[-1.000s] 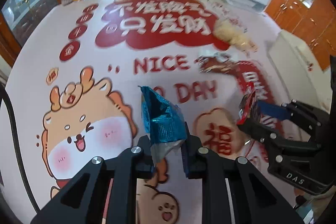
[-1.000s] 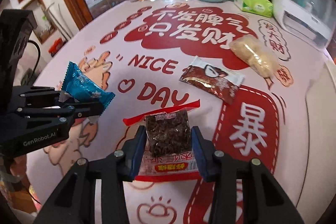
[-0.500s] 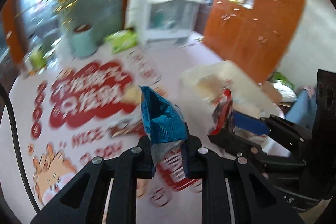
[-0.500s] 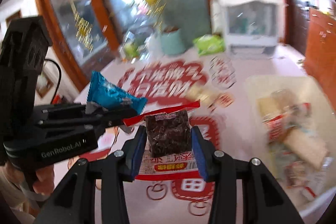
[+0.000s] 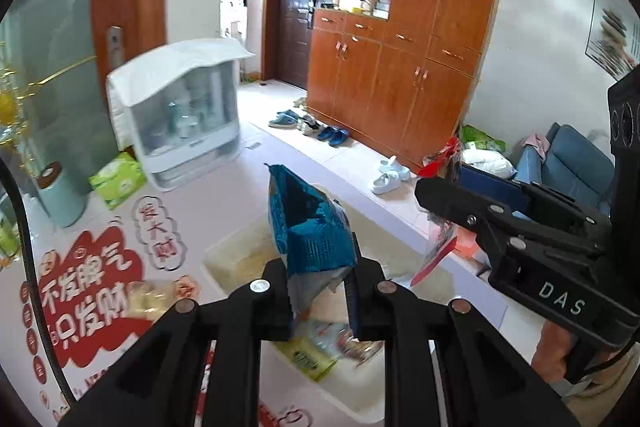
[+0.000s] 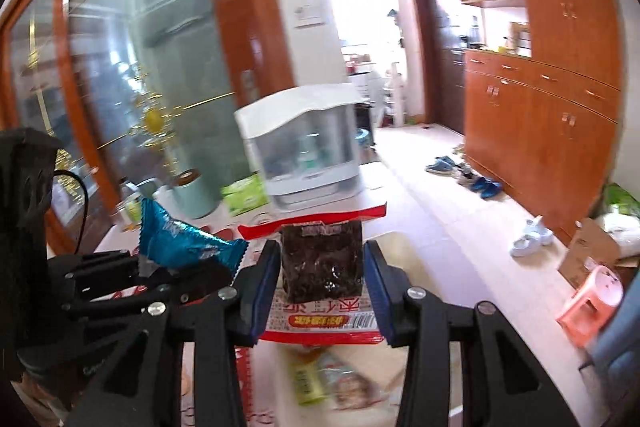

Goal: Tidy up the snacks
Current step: 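Carry blue snack with left tool while right tool carries raisin bag, release both into tray, then move both open tools back over the last snacks on the table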

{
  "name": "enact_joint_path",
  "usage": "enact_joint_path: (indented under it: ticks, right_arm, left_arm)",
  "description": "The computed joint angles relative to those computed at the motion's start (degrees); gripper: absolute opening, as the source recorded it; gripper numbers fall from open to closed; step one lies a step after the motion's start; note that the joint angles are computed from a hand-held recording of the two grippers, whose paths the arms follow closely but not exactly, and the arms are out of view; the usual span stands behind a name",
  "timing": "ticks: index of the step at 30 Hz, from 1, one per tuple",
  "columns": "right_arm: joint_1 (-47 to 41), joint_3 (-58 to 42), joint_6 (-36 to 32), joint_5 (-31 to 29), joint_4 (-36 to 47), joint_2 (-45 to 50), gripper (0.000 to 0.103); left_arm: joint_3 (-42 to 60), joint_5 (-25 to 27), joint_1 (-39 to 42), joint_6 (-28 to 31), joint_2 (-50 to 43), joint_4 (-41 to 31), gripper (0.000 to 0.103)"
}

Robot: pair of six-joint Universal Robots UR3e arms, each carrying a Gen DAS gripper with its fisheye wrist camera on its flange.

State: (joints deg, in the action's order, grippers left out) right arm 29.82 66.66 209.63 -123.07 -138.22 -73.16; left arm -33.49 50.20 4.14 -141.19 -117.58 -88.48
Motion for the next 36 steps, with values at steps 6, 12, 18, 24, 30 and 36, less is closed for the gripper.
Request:
enact_joint_path:
  ticks: [6,12,18,24,30,36]
  right_arm:
    - [-6.6,3.8,0.5,3.1,4.7,-4.4,0.043]
    - [-10.6,7.9,1.4,4.9,8.7,-7.1,0.049]
    - [-9.6,9.8,1.1,4.2,7.1,-8.8,0.055]
    - [-7.4,5.4,1.2,4.1,9.6,-7.9,0.056]
    - [-2.0,-4.8,-0.8,0.0,13.0,-3.3,0.064]
    - [1.8,-17.7,-4.9,-2.0,17.4,3.3,0.069]
  left_arm:
    - [7.0,7.8,-7.0,-5.1,-6.9,1.5,0.048]
    - [-5.8,18.8,-10.4,-9.7,-3.4,16.0,0.101]
    - [-7.5,19.4,-6.1,-12.0,-1.0,14.9,0.101]
    - [-4.8,17.5,0.9,-11.7,1.8,11.1,0.101]
    - [5.4,16.3,7.8,-10.5,0.2,5.5,0.101]
    - [17.5,16.8,13.0,-8.4,-4.6,1.2,0.102]
